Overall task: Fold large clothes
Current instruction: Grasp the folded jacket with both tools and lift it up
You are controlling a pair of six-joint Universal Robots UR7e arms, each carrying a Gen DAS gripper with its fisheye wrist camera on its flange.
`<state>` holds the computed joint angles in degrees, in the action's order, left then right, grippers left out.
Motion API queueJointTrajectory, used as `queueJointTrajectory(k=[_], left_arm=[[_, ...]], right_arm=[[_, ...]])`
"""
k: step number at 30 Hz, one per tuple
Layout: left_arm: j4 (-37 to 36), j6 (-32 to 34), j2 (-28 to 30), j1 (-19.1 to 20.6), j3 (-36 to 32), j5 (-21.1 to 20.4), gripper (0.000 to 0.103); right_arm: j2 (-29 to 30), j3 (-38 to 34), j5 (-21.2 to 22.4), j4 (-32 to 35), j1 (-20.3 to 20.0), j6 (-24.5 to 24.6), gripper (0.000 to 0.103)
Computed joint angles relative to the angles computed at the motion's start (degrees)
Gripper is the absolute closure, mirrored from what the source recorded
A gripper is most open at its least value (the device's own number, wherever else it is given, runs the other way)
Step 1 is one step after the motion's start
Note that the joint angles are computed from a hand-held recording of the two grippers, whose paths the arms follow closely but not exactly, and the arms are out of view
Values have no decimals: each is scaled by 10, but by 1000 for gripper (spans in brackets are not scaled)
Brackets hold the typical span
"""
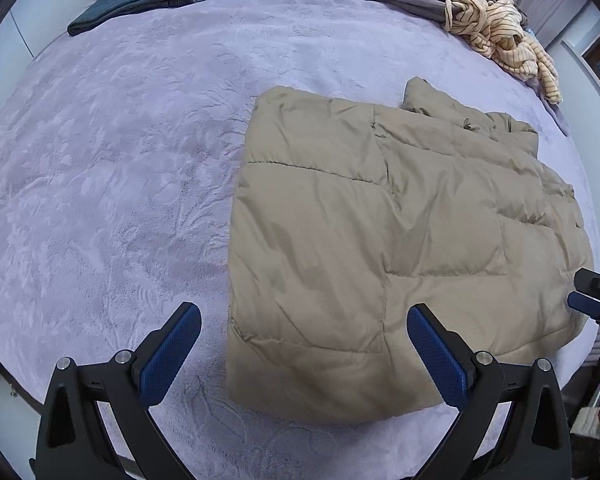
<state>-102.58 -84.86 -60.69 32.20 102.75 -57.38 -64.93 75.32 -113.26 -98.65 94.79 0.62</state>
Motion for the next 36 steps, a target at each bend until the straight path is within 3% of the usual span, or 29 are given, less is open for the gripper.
queueJointTrajectory(k=[6,11,16,21,24,30,36], left_arm=[[-69,44,-13,22,30,-16,0],[-190,112,-42,43,83,-43,0],[-259,132,-67,66,121,-71,0],[-324,181,-78,88,149,-94,0],[-352,194,-89,113,167,-108,0],[-504,268,-69,173,195,-212,0],[-561,356,-12,210,154,-307,0]], right_arm=[[17,12,-22,19,3,24,0],[19,16,-33,18,4,32,0],[20,18,-43,17,6,40,0],[13,27,-19,-9,8,33,0],[17,26,-31,-1,10,34,0],[24,28,-50,4,13,36,0],[31,24,-60,12,13,30,0]])
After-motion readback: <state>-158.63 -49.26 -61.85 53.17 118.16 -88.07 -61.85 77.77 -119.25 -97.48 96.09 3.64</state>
